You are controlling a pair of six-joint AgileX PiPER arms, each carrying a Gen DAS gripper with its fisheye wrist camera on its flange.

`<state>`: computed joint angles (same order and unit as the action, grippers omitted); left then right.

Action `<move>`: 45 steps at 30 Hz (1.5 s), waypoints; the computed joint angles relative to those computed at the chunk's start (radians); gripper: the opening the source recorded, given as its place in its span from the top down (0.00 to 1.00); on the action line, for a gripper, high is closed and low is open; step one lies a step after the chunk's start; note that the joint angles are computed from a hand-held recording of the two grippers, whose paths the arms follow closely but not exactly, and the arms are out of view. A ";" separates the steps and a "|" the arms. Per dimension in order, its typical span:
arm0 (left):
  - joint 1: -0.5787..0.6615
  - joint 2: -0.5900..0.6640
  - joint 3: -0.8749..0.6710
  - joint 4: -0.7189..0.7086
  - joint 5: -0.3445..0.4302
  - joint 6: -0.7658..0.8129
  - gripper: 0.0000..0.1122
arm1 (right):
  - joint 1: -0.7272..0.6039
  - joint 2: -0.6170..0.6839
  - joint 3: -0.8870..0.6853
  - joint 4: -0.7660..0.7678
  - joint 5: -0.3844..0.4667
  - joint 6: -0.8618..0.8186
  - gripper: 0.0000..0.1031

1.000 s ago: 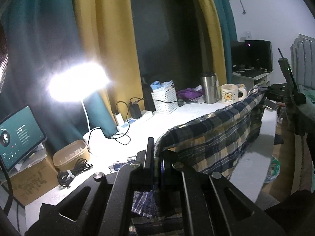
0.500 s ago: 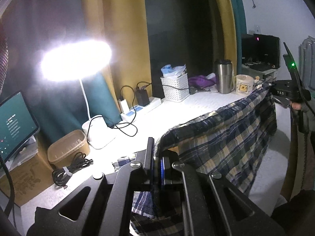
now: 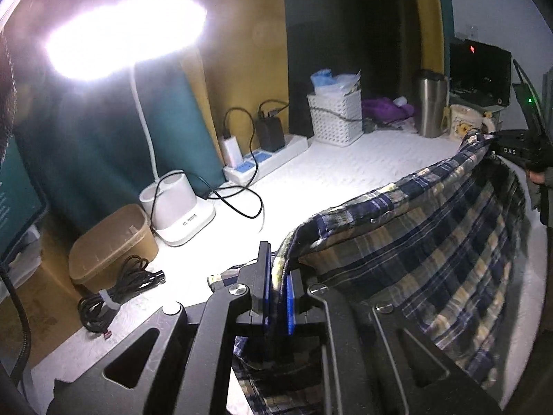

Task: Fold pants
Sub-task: 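Lay the lifted pants edge down and open the left gripper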

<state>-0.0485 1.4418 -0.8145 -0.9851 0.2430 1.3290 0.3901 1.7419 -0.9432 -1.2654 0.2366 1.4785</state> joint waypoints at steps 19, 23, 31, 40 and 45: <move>0.093 0.372 -0.293 0.668 0.063 -0.755 0.66 | -0.053 0.274 -0.311 0.603 0.120 -0.649 0.92; 0.124 0.366 -0.299 0.625 0.099 -0.729 0.66 | -0.029 0.271 -0.325 0.528 0.166 -0.588 0.84; 0.141 0.279 -0.207 0.392 0.159 -0.479 0.60 | 0.016 0.217 -0.300 0.320 0.243 -0.392 0.00; 0.127 0.228 -0.167 0.376 0.183 -0.436 0.59 | 0.073 0.109 -0.202 0.283 0.238 -0.308 0.00; 0.162 0.142 -0.052 0.309 0.194 -0.371 0.59 | 0.143 0.066 -0.151 0.375 0.187 -0.358 0.00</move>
